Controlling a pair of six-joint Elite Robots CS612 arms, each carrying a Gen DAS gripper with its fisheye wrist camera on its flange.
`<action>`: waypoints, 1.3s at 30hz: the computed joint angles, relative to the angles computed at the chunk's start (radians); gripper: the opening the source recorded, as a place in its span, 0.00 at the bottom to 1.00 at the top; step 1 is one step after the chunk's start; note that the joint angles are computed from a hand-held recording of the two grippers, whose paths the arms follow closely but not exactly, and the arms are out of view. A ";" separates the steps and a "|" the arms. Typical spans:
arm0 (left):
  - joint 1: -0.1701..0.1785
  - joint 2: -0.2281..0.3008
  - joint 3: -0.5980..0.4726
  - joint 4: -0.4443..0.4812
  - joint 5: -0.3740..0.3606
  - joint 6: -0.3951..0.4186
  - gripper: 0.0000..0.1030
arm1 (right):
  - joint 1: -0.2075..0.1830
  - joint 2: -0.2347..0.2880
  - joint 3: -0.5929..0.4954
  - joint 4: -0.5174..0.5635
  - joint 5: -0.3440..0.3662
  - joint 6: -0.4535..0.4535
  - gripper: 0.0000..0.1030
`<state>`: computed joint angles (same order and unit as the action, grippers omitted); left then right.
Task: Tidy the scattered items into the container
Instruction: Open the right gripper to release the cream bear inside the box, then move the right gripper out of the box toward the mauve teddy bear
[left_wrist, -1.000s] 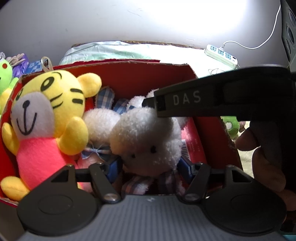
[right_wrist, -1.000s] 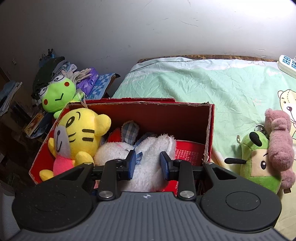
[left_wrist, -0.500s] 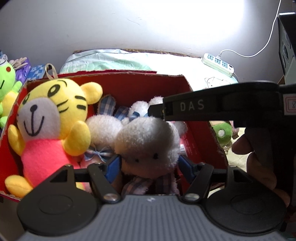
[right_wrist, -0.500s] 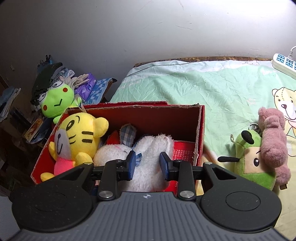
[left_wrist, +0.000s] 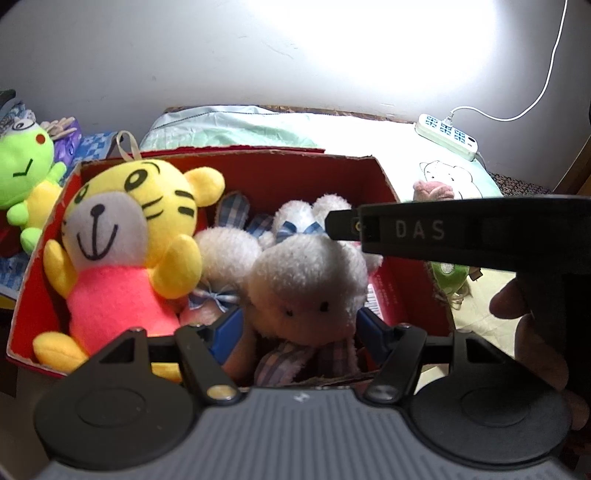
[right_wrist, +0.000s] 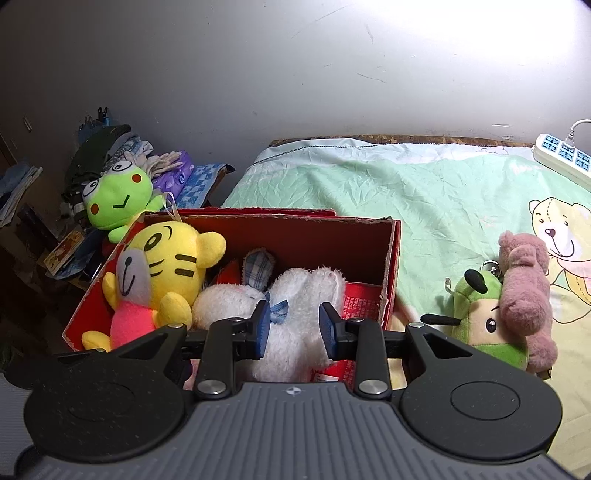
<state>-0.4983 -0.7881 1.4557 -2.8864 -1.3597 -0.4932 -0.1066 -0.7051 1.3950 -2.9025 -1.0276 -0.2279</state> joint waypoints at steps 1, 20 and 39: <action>-0.002 -0.002 0.004 -0.004 0.007 -0.002 0.67 | -0.003 -0.004 0.008 -0.011 0.001 0.007 0.32; -0.019 -0.026 0.023 0.032 0.087 -0.002 0.80 | -0.011 -0.059 0.136 -0.159 -0.081 0.112 0.32; -0.005 -0.045 0.045 0.059 0.076 0.039 0.92 | 0.007 -0.105 0.221 -0.259 -0.192 0.244 0.37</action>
<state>-0.5030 -0.8333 1.5010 -2.8273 -1.2833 -0.4542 -0.0999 -0.8103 1.6156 -3.1611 -1.2197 0.0165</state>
